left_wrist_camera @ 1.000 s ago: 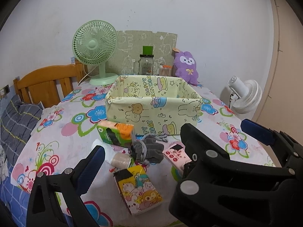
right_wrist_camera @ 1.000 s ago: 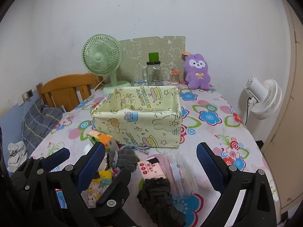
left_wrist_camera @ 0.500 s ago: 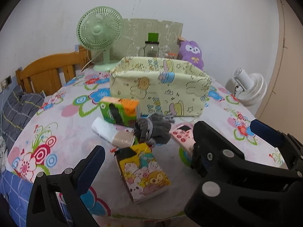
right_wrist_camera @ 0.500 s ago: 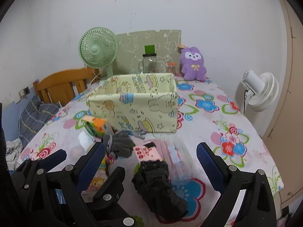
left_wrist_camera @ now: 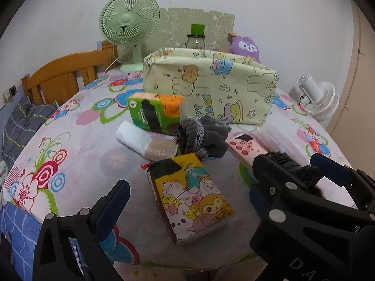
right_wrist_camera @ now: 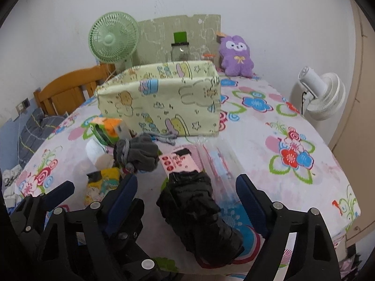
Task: Organize soft objects
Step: 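Grasp the black plastic bag with the right gripper while the left gripper grasps the cartoon-printed box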
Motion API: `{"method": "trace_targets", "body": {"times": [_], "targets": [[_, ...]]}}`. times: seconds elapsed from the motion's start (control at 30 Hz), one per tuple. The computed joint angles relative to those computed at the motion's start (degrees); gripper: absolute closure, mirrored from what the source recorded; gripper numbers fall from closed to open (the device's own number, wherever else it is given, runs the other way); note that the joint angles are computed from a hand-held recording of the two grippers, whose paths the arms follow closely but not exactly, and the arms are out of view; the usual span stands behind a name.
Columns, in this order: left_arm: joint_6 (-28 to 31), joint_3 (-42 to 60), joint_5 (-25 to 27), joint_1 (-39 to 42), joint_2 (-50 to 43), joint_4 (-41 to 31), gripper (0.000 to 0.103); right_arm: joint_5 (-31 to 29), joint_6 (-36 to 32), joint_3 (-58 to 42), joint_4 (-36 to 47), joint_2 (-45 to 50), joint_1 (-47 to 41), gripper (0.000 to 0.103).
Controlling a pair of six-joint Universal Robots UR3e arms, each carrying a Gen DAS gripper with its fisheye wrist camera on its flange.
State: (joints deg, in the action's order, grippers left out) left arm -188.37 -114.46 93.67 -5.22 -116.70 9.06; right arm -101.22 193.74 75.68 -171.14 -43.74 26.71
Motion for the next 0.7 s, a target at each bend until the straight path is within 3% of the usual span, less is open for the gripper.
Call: {"method": "trace_targets", "body": {"times": [0.1, 0.47, 0.63, 0.7], "targets": [[0.0, 0.65, 0.76, -0.04, -0.82, -0.68, 0.0, 0.51, 0.04, -1.27, 1.52, 0.9, -0.08, 0.021], [0.57, 2.97, 2.29, -0.83, -3.09, -2.45, 0.008, 2.96, 0.84, -5.28, 5.61, 3.9, -0.64, 0.051], [0.8, 2.62, 1.68, -0.62, -2.97, -1.42, 0.029, 3.15, 0.81, -5.27, 4.7, 4.04, -0.55, 0.057], [0.81, 2.45, 1.26, -0.34, -2.8, -1.31, 0.032, 3.24, 0.86, -5.22, 4.37, 3.96, -0.51, 0.057]]}}
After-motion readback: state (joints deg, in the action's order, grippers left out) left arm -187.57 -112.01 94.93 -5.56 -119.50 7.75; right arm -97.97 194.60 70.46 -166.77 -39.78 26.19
